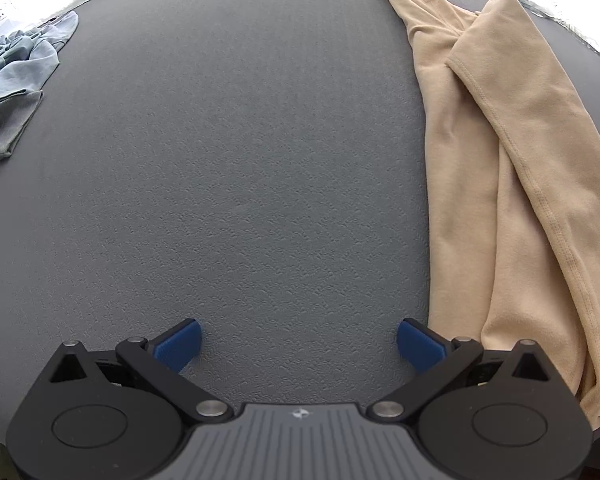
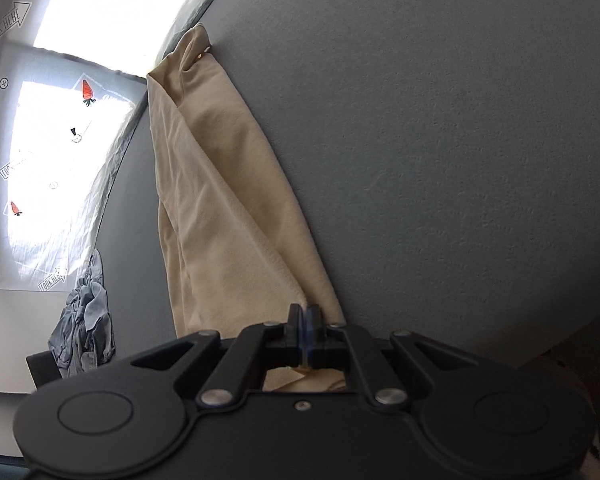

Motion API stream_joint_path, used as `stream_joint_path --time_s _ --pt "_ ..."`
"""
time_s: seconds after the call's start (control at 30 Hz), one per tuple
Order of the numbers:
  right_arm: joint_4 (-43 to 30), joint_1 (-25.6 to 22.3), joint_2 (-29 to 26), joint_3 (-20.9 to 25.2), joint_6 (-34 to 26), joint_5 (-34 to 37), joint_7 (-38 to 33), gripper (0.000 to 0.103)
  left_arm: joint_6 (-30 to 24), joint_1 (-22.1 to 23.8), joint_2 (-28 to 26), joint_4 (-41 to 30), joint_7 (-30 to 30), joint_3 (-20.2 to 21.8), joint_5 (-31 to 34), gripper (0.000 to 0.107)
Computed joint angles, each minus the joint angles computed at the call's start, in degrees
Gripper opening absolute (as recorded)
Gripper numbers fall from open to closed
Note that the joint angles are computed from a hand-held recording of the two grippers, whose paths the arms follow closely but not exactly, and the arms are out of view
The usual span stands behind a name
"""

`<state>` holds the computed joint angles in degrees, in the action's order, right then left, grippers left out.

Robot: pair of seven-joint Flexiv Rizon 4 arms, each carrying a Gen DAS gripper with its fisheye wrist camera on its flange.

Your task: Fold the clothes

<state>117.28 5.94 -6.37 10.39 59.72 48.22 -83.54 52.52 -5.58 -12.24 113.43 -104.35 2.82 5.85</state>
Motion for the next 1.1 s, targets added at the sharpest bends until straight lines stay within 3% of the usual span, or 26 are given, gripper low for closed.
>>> stream_joint_path --time_s 0.13,0.23,0.4,0.67,0.87,1.0,1.03,1.07,1.1 --pt "-1.5 0.4 -0.8 -0.5 -1.9 -4.6 1.7 0.009 -2.1 0.5 -0.3 -1.1 1.0 -0.1 -0.9 0.103" --pt "-3.1 0.4 -1.4 -0.1 2.7 -3.1 -0.6 0.026 -3.6 0.8 -0.5 -2.0 1.8 -0.2 -1.6 0.103" --pt "-10.3 -1.0 -6.2 1.5 8.1 -0.2 -6.8 0.029 -2.7 0.9 -2.1 -4.5 1.8 0.2 -0.4 0.103" --pt "-27.5 -3.1 -18.5 4.8 4.5 -2.3 -8.2 0.03 0.0 1.5 -8.0 -13.1 0.4 0.9 -1.1 0.103" --pt "-43.9 -1.5 -30.8 5.7 0.4 -11.2 -4.2 0.038 -1.0 2.0 -13.7 -20.9 0.6 0.4 -4.5 0.103" --pt "-55.3 1.1 -38.7 4.7 -5.5 -19.9 0.3 0.036 -4.2 2.8 -19.7 -29.7 0.7 -0.1 -7.8 0.103" --pt "-58.1 2.0 -40.6 4.1 -7.3 -22.5 1.3 0.029 -4.4 2.8 -20.7 -31.1 0.9 -0.2 -8.3 0.103" --pt "-60.4 2.4 -42.3 4.3 -8.8 -24.2 1.3 0.006 -4.8 2.8 -21.7 -32.5 1.0 -0.2 -8.6 0.103" --pt "-62.5 2.3 -43.9 5.0 -9.9 -24.9 0.7 0.004 -5.2 2.8 -22.7 -33.9 1.2 -0.2 -8.9 0.103"
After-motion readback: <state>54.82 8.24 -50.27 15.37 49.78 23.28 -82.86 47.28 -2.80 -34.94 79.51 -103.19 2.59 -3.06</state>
